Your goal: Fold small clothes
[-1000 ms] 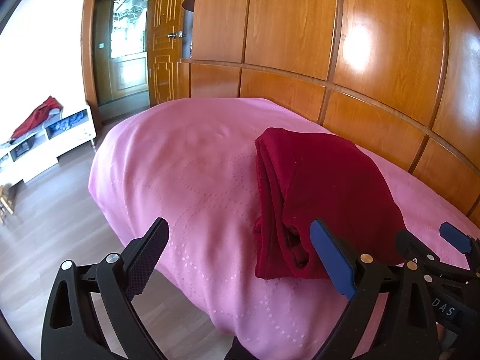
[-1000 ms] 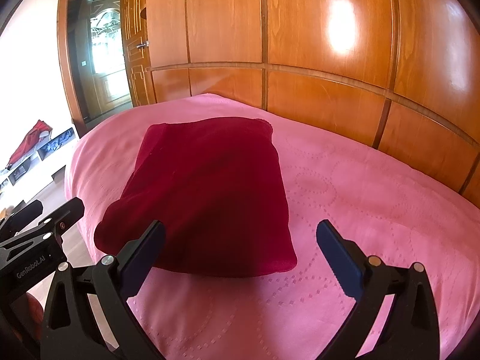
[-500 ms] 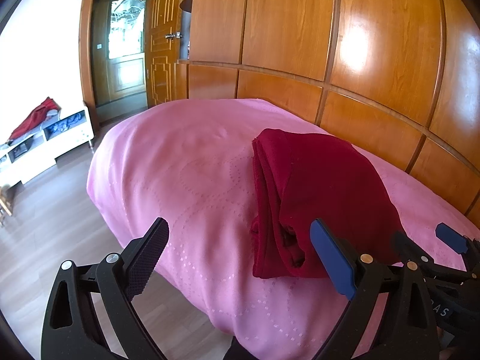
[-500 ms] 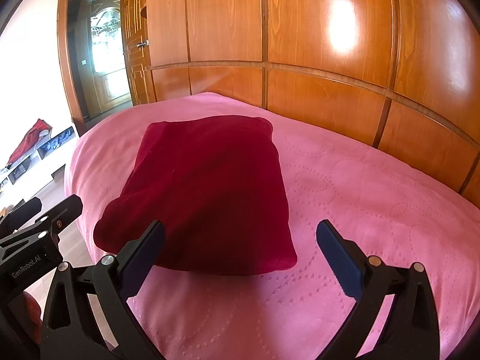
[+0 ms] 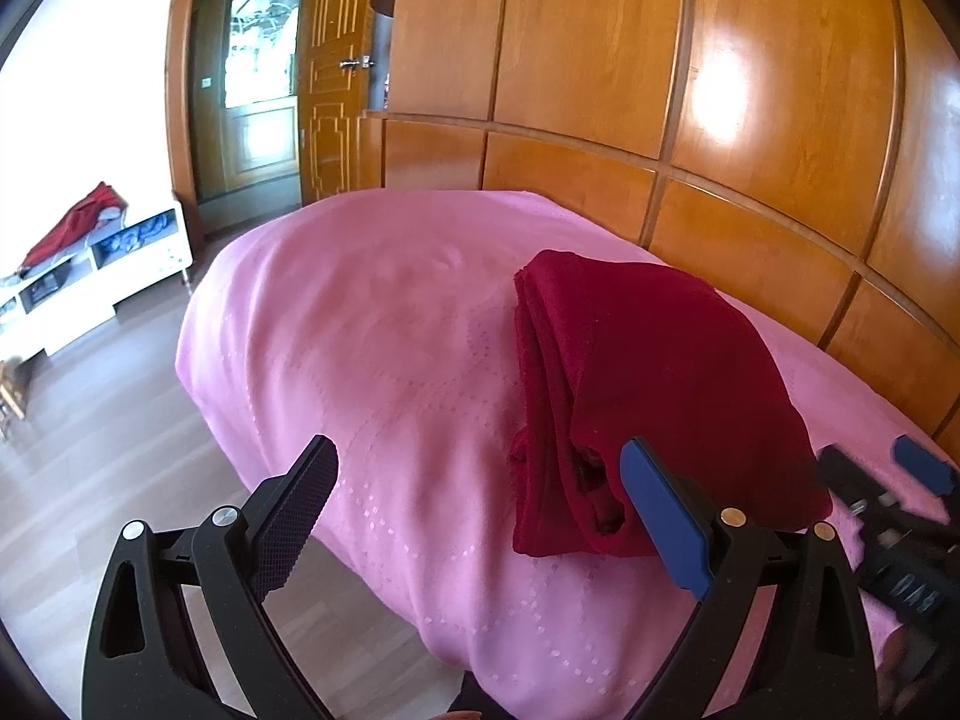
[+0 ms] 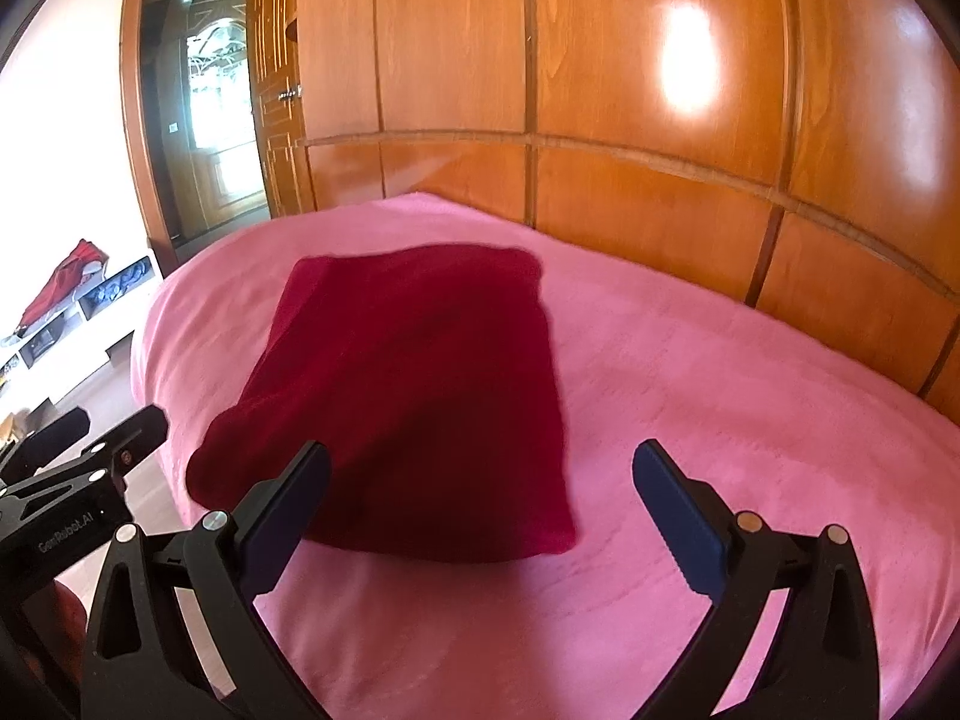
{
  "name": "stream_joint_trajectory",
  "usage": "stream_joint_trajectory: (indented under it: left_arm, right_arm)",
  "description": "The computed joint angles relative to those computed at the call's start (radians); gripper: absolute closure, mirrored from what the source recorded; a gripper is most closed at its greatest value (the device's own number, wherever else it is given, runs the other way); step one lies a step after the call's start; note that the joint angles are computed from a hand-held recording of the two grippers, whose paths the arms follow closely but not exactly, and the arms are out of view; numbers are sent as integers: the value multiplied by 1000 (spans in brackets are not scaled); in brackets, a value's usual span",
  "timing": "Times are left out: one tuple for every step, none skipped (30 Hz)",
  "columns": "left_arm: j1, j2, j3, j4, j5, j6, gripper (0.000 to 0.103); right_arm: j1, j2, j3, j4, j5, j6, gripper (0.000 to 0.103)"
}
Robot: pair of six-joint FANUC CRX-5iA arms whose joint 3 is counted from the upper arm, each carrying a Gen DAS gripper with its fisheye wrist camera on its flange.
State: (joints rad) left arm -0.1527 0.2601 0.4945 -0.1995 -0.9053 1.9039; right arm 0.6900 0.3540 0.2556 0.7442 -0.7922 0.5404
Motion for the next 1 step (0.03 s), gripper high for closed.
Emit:
stream_joint_trajectory:
  left_arm:
    - [2,0,1,2,-1,-1,9]
  right_arm:
    - [-9,-8,-8,3,-1,-8,3]
